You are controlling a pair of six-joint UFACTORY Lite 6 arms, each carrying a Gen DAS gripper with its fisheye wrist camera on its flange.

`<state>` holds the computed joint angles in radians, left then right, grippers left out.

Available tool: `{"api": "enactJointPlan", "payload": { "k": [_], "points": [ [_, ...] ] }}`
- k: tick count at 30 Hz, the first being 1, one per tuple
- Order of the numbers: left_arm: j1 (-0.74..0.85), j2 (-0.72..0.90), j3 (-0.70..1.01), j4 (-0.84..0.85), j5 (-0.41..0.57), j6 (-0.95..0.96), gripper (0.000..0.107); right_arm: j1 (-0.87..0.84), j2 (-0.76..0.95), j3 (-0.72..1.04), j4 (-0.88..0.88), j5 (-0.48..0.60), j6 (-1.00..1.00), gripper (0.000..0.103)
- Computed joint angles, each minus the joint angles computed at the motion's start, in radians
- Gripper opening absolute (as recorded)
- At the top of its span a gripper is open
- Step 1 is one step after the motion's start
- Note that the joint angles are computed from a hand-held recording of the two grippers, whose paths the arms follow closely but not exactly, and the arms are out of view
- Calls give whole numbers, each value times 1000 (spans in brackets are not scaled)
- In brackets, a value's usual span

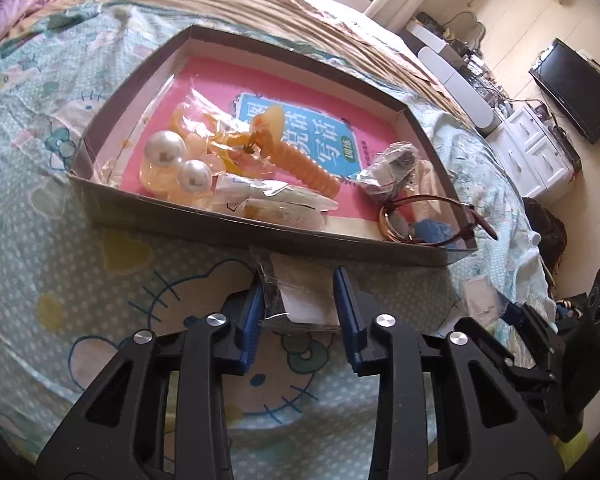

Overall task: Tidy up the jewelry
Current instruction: 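Lower the earring card into the tray with the right gripper while the left lowers the clear bag inside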

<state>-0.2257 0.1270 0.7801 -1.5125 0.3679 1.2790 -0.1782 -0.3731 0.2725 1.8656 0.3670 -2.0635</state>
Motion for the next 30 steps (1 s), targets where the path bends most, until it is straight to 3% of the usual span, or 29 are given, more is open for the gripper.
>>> {"api": "enactJointPlan", "payload": {
  "k": [6,13,21,30],
  "points": [
    [44,-152,-75,68,36,-40,10,-33,-160,-30,-294,46,267,71],
    [133,-304,-87,140,110,-112,7,-22,-269,-13,-461,68,454,71],
    [232,-355,-55,147,162,-125,7,53,-273,51,-474,19,511,71],
    [276,-324,-12,136,169,-111,7,114,-166,152,-327,-25,390,71]
  ]
}}
